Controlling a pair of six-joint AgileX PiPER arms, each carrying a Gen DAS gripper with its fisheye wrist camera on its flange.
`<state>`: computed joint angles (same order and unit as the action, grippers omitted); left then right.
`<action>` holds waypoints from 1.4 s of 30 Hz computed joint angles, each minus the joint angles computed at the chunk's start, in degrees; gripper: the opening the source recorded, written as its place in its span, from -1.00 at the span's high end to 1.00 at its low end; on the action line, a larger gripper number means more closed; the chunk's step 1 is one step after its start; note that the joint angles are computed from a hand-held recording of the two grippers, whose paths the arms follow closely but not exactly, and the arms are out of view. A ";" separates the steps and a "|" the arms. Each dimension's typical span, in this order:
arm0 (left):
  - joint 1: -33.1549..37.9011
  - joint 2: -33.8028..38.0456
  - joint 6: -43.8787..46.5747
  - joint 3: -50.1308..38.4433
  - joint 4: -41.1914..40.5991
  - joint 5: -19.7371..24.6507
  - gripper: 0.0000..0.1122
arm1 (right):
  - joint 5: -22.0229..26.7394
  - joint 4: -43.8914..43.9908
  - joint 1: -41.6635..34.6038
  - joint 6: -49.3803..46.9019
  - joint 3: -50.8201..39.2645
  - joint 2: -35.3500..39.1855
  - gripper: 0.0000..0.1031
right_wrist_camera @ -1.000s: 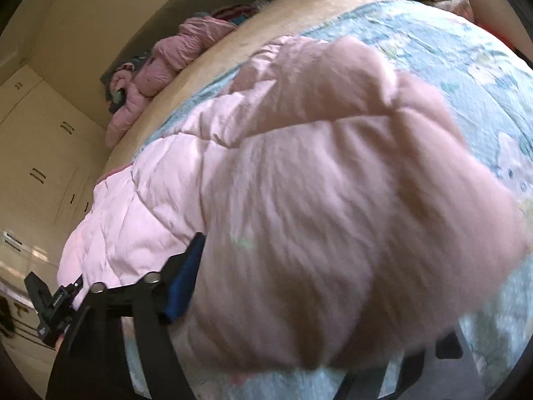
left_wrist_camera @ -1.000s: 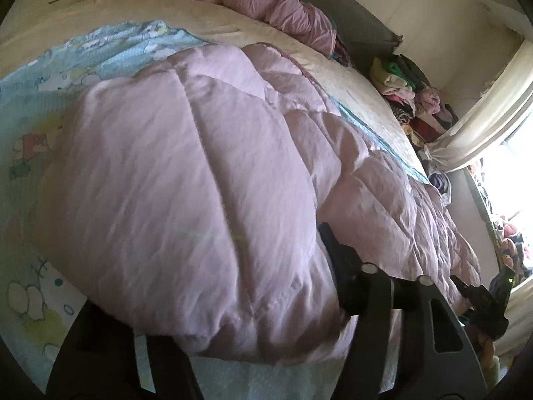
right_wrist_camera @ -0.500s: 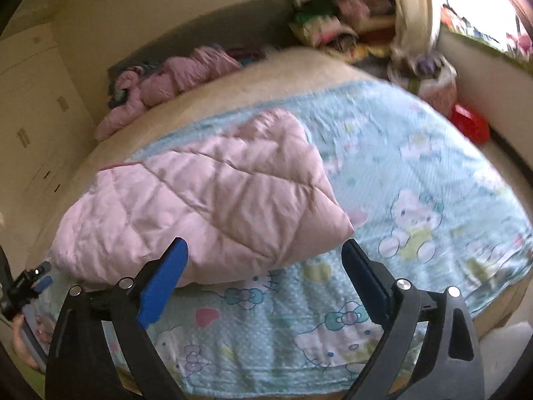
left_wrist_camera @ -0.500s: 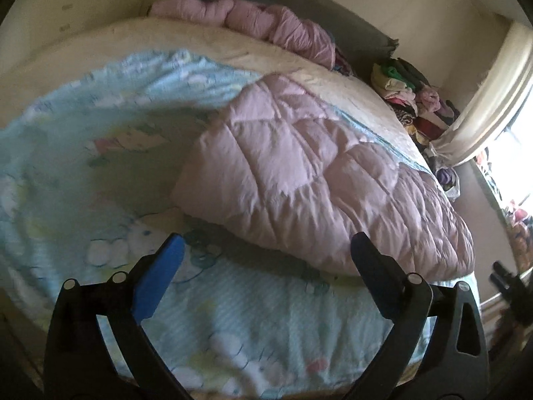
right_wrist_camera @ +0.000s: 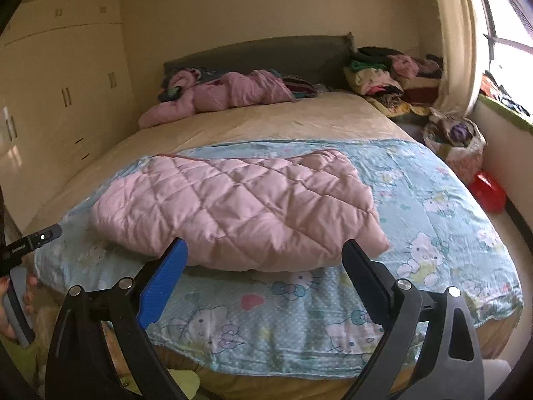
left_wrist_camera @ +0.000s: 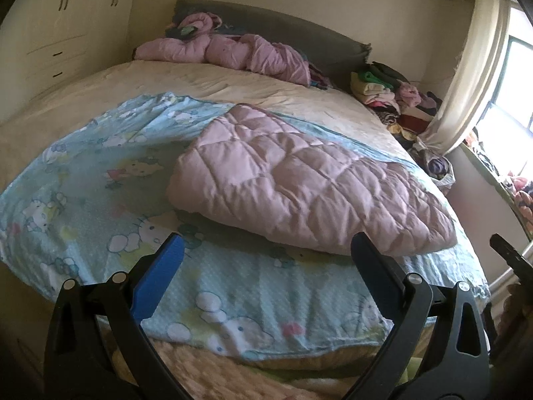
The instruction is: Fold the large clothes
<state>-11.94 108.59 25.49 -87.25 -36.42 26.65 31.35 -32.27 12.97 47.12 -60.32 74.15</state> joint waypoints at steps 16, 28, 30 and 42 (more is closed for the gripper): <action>-6.48 -3.44 -10.22 5.56 12.40 -4.44 -0.67 | 0.22 1.14 4.44 0.13 0.60 2.93 -0.81; -7.14 -3.55 -15.63 5.72 17.37 -5.02 -0.67 | -0.45 1.91 4.43 0.04 1.28 2.93 -0.81; -7.17 -3.58 -15.98 5.66 17.76 -4.91 -0.67 | -0.41 1.95 4.48 0.00 1.22 2.94 -0.81; -7.29 -3.59 -16.42 5.62 18.49 -4.97 -0.67 | -0.18 1.53 4.90 0.56 1.02 3.12 -0.81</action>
